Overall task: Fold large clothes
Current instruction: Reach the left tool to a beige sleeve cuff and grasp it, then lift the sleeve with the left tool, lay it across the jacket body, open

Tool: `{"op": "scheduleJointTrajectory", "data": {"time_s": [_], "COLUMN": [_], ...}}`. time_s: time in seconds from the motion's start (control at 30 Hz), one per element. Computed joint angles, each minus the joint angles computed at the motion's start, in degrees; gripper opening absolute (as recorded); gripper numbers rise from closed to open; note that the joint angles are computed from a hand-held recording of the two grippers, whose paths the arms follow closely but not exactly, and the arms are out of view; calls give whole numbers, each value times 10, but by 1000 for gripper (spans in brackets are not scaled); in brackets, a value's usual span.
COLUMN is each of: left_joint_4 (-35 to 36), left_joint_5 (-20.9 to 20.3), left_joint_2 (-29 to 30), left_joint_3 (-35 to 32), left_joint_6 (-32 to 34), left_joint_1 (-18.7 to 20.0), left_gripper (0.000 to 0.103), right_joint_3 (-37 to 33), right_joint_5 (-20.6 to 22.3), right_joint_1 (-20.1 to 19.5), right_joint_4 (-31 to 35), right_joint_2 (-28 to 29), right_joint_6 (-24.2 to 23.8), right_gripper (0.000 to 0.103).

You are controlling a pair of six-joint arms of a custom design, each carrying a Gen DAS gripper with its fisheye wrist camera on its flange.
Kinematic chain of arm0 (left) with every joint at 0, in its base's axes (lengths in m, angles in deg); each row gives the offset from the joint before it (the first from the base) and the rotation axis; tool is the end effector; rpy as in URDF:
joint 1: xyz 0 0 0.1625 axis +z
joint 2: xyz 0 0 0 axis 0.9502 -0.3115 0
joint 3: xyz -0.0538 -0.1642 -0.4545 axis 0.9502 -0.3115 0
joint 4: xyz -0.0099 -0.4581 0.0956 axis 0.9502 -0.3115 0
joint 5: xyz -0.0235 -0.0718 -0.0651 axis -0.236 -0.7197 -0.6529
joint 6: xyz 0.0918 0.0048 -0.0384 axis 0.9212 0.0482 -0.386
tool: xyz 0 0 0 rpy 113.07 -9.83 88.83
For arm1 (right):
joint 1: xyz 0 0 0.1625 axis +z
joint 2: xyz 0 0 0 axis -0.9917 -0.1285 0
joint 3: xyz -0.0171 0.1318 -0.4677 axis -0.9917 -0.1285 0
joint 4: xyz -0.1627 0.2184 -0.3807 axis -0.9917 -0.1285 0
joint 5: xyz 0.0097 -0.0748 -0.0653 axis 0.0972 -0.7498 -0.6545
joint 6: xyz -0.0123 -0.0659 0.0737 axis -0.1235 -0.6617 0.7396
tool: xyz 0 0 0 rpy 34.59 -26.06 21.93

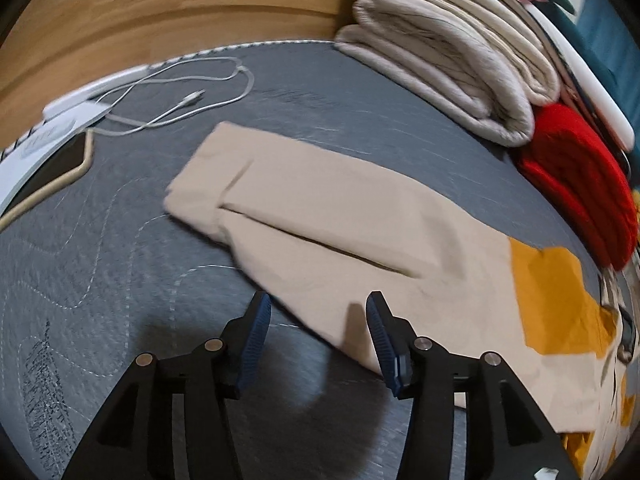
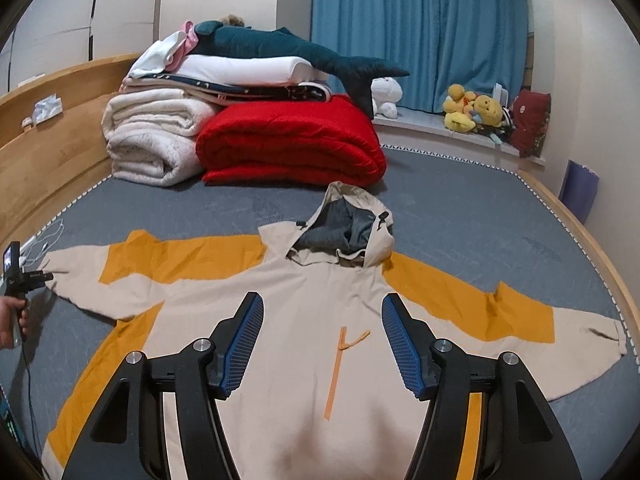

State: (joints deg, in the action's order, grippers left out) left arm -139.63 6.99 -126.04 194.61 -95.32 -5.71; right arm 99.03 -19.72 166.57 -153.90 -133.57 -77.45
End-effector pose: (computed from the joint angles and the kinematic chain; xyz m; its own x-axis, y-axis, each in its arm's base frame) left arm -0.0459 -0.6590 0.2123 -0.6491 -0.7048 -0.2862 -0.0851 0.4411 -0.8934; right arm 0.0351 -0.8068 0.4135 -0.6768 -0.3659 0.6388 -0.7046 0.5732 -0.4182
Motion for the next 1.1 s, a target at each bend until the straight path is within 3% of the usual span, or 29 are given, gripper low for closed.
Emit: {"op": "scheduleJointTrajectory", "data": {"time_s": [0.2,0.23,0.27,0.3,0.4,0.53,0.7,0.9,1.03,1.1], "left_joint_4": [-37,-35,-39,-36,-92,-123,-149,-39,-20,-17], "left_joint_5": [-7,-4,-6,-4,22,54,57,44,12,-28], "left_joint_2": [4,7,10,14,28,45,82,138,209,250], "left_joint_3": [0,-3,-8,-14,-22,-52,-118,-202,-277,-322], "left_joint_6": [-14,-13,-3,1,49,113,192,173,211,235], "left_joint_1": [10,10,9,6,-10,-48,-112,-197,-239,-247], "left_gripper": [43,38,19,8,2,1,0,0,0,0], "right_joint_3": [-8,-9,-11,-13,-21,-37,-37,-35,-28,-20], "right_joint_5": [-10,-14,-19,-23,-43,-59,-60,-56,-68,-80], "right_joint_1": [-1,-1,-1,-1,0,0,-1,-1,-2,-2], "right_joint_4": [21,26,32,37,52,88,92,125,121,103], "right_joint_2": [7,8,9,10,14,16,10,-13,-27,-34], "right_joint_6": [1,3,5,6,9,27,16,28,45,52], "right_gripper": [63,63,63,63,63,62,62,37,35,36]}}
